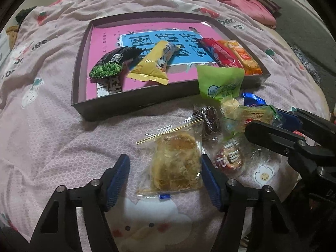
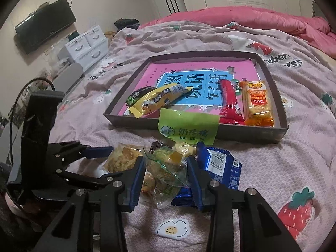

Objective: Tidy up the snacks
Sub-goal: 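Grasp the clear pastry bag with the left tool while the right tool grasps the clear cake bag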

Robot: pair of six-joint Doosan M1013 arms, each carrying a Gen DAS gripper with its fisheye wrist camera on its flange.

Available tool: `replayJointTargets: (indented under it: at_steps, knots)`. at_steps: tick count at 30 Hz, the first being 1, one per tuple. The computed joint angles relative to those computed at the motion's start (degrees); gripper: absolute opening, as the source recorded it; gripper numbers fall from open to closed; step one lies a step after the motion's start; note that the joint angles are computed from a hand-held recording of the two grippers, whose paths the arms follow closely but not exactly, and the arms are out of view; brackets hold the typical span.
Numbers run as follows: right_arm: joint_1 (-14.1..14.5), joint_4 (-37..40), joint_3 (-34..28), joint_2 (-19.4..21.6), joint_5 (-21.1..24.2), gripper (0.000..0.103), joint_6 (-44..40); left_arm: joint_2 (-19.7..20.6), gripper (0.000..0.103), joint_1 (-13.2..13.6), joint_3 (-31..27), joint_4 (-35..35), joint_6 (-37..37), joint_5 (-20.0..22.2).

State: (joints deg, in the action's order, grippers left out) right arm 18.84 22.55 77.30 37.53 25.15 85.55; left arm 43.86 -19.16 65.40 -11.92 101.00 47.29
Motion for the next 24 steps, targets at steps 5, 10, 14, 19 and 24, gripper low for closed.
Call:
replayJointTargets:
  at_steps: [5, 10, 14, 19, 24]
  knots:
    - [0.1, 1.4, 0.4, -0.3, -1.0, 0.040, -2.4, 0.0, 0.049, -0.4, 0.3, 0.3, -0.1, -1.3]
    - [0.4, -1.0, 0.2, -0.2, -0.9, 0.040, -1.6, -0.1, 0.045, -0.2, 0.4, -2.1, 2.8, -1.3]
    - [0.4, 0.6, 0.7, -0.5, -2.0, 0.040, -3.6, -0.3, 0.045, 0.4, 0.2, -4.5, 3.2, -0.6]
    - [0.6, 2.0, 1.8, -1.4, -4.1, 0.040, -6.5, -1.3, 0.045, 1.0, 1.1, -6.5, 4.0, -1.5]
    - [0.6, 3.7, 1.9, -1.5, -4.5, 0.040, -8.5, -2.0, 0.045, 1.3, 1.4, -9.0, 4.7, -1.6]
